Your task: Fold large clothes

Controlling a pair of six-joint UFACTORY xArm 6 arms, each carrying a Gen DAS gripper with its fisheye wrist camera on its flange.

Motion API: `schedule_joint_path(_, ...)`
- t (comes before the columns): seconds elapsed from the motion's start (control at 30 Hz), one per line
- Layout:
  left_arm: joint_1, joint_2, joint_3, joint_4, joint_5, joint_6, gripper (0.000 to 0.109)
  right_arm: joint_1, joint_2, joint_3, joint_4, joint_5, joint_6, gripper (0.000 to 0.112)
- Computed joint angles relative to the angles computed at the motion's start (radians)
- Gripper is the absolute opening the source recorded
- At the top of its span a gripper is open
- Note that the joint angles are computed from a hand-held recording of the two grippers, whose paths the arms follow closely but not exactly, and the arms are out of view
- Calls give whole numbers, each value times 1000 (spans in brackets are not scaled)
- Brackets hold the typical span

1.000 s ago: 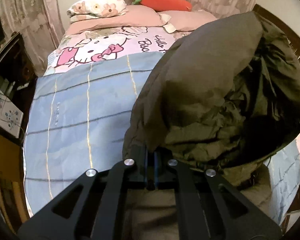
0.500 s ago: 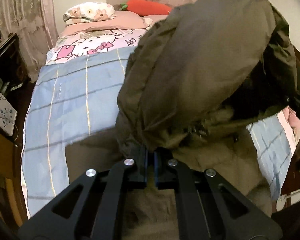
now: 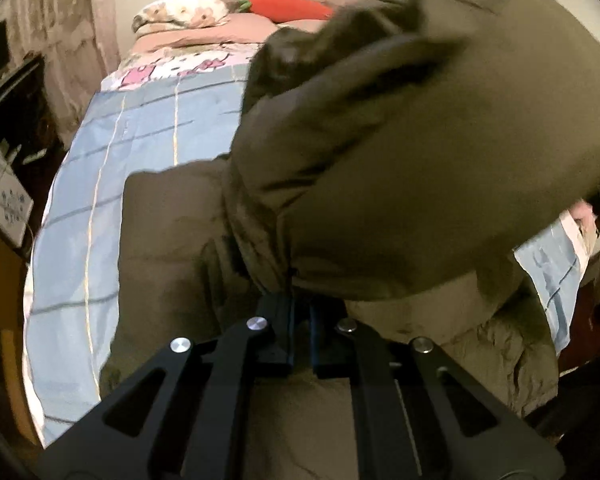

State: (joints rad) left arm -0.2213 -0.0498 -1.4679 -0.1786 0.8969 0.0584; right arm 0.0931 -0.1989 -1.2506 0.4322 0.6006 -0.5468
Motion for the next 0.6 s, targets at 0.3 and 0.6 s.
schedule_joint_path(0.3,54,-60,135,-22,2,-33,20,32,-60,191,-107,-53,83,11)
schedule_joint_path(0.6,156,-243,244,-71,8,13,101,-76,-173,179,13,182,131,102)
